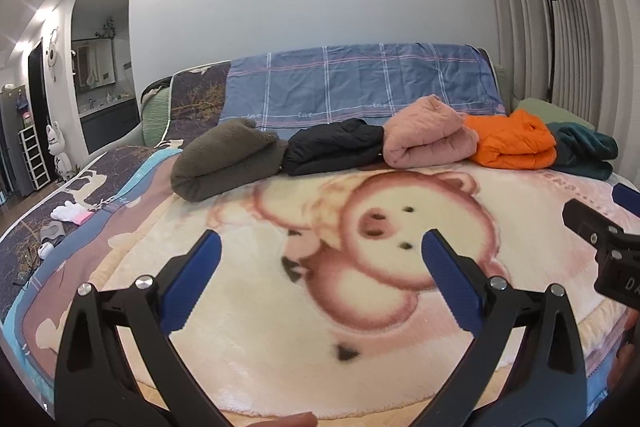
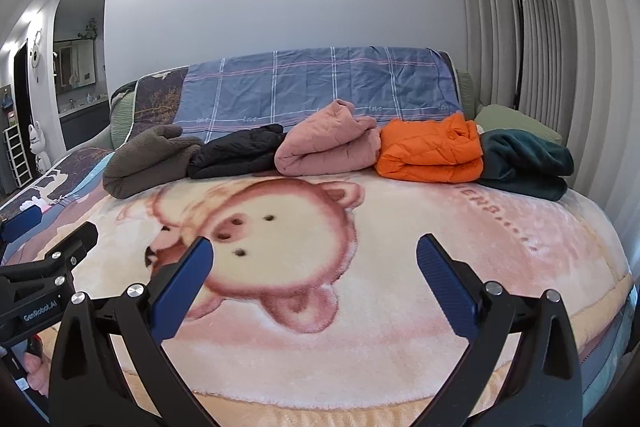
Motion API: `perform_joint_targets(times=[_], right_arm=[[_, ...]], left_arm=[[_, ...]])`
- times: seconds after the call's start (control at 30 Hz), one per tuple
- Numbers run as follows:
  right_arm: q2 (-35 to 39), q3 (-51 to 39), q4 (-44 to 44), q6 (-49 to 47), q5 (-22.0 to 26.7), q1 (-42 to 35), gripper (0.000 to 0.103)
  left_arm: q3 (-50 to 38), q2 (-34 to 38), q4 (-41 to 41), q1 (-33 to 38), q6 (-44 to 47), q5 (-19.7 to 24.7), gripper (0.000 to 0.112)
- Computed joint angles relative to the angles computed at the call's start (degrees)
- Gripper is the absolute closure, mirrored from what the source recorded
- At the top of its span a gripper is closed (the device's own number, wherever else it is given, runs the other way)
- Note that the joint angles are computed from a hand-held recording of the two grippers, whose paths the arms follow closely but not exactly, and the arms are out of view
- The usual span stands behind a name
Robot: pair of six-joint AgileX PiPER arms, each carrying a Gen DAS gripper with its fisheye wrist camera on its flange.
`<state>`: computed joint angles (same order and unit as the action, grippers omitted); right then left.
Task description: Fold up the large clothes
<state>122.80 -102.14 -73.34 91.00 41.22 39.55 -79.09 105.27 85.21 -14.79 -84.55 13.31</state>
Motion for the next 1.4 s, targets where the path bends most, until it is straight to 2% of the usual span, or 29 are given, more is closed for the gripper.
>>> perform_joint_targets(times=[0.17, 0.83, 1.4], right_arm=[[0.3, -0.8, 0.1, -1.0, 0.8, 0.3, 0.002], [0.3, -1.4, 0.5, -2.5, 1.5, 0.8, 0.002], [0.6, -1.4, 1.6, -2.7, 1.8, 0.9, 0.002]], left_arm=[[0.3, -0.2, 2.6, -0.2, -2.7, 0.7, 0.012], [0.9, -0.2, 2.0, 0.0, -2.4, 1.0, 0.012], [0.5, 0.2, -5.3, -0.3, 4.4, 2.1, 0.012]])
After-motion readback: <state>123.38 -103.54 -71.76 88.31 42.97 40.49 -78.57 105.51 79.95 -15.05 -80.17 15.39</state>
